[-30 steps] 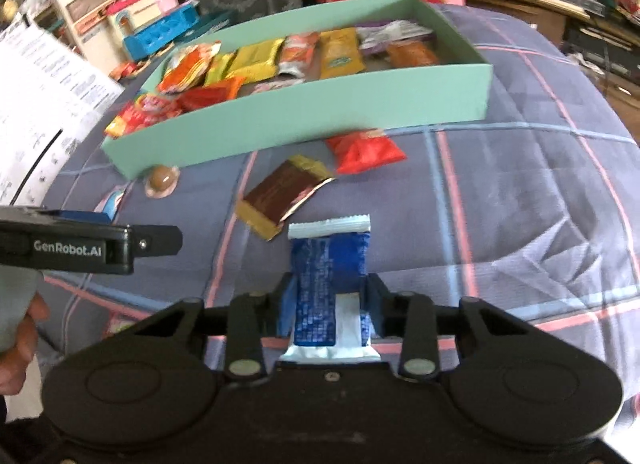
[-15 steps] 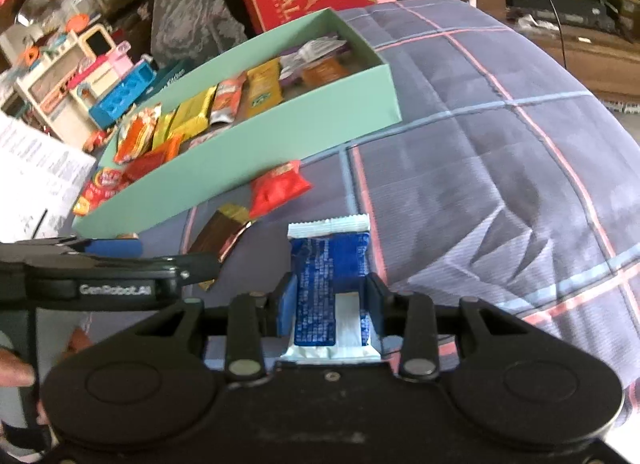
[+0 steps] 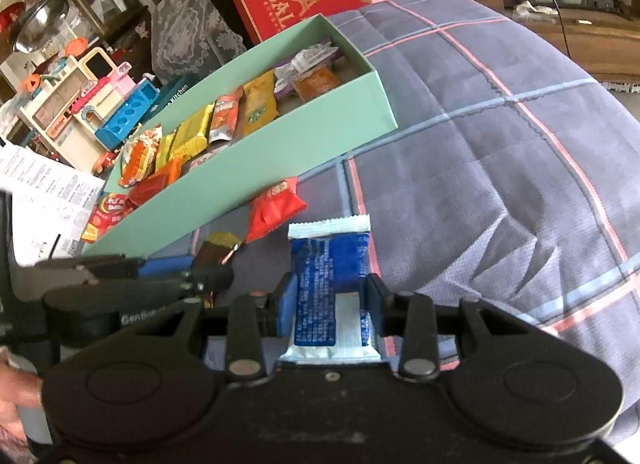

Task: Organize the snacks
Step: 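Carry both candies into the mint-green box and open both tools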

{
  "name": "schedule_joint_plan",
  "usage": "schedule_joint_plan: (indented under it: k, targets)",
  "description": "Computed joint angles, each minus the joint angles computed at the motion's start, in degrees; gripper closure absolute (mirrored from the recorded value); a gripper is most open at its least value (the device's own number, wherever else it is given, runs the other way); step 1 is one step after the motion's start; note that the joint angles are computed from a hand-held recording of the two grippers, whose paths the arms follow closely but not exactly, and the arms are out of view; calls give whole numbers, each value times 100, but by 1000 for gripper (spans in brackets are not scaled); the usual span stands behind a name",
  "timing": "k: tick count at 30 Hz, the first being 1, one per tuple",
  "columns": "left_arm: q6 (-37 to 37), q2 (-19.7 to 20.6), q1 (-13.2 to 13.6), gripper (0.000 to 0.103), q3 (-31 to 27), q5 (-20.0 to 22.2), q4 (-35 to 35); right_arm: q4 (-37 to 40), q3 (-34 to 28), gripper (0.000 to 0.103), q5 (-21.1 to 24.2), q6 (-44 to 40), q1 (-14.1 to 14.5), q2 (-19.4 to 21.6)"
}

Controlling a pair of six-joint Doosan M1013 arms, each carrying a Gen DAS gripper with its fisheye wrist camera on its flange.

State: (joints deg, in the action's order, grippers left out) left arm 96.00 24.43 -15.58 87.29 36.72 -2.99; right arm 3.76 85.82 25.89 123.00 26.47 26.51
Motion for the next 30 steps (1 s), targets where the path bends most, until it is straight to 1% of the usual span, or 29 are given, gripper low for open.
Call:
schedule_joint_plan:
  k: [1,6,9,12,16,20,27,30]
  targets:
    - [65,-30,23,66,19,14,-115,80,5,67,-10,-47,-11,-11]
    - [334,-203,107,66,87,-36,-528,-16,9,67,-166,68,9,-93]
    - [475,-308,156,66,77,-213,-787,33,-40,67,-301,22,-2,-133]
    - [426,-315,189,66,-44,-387,-856,220,-219,67,-355,-217,-34,-87]
    - [112,-166,216,66,-377,-451,-764,357,-570,67,-385,-323,-104,71]
    - [-84,99,232,66,-798,-272,-772,400,-1035,67,-315,-336,-181,315]
    - [-183,506,208,66,-1304,19,-777,478,-1841,67,117,-503,-281,813]
    - [-241,652,187,66,-1442,136,-718,535,-2042,65,259,-551,-308,965]
